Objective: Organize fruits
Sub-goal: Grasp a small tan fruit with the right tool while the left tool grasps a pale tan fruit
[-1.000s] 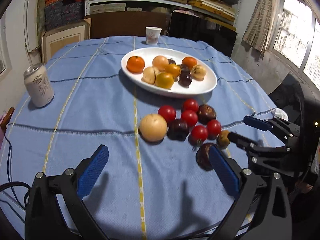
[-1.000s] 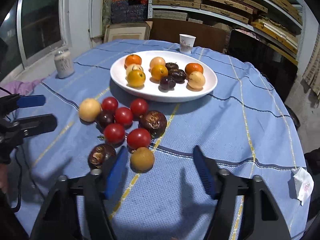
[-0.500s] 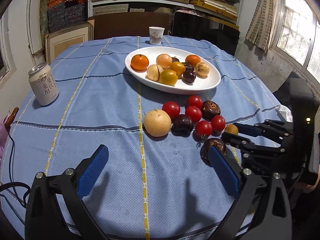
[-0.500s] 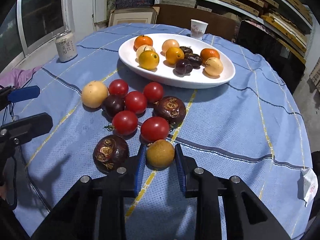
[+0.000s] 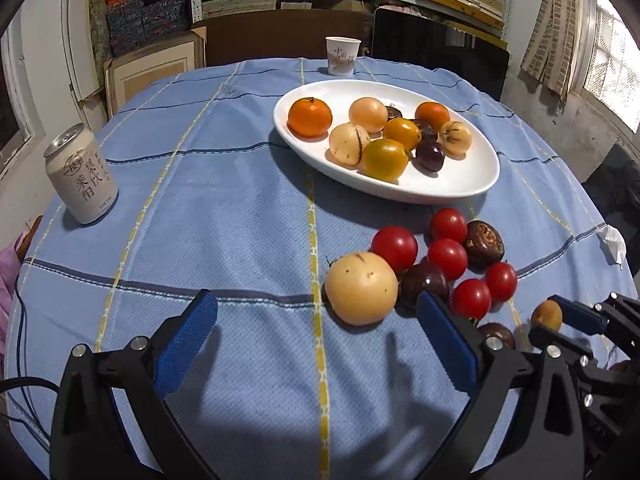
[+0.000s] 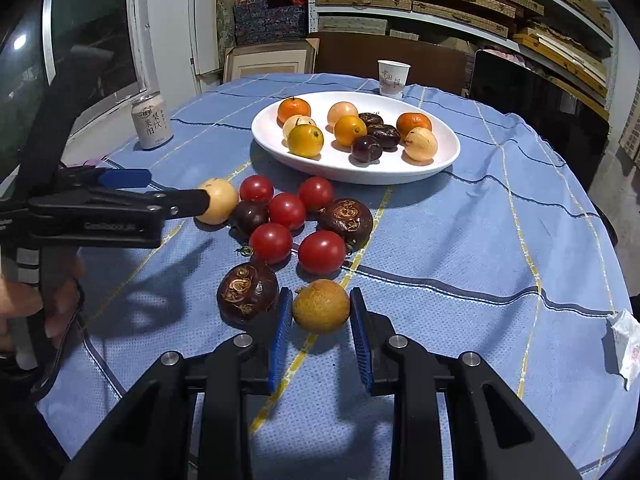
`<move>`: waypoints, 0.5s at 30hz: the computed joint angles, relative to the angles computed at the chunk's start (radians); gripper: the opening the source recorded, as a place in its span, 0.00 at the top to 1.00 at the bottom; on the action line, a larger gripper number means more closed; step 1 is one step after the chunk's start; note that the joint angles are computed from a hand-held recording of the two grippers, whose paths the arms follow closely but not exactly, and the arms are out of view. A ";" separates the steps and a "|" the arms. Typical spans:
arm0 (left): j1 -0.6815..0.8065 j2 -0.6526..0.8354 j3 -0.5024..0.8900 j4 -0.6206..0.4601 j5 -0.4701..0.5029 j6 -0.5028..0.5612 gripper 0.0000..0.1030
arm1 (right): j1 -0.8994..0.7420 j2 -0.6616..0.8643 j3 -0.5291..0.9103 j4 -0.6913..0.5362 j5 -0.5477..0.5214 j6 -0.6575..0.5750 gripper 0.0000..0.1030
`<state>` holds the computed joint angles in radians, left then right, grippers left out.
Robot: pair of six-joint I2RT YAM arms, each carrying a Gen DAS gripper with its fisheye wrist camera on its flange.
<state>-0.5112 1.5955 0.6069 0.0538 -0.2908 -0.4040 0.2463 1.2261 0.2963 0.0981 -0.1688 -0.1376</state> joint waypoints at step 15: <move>0.027 0.145 0.100 -0.014 0.031 0.010 0.53 | -0.014 -0.019 -0.010 0.001 -0.027 -0.004 0.72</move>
<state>-0.4845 1.7409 0.7065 0.0398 -0.2593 -0.3941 0.2325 1.2068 0.2864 0.0994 -0.1960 -0.1416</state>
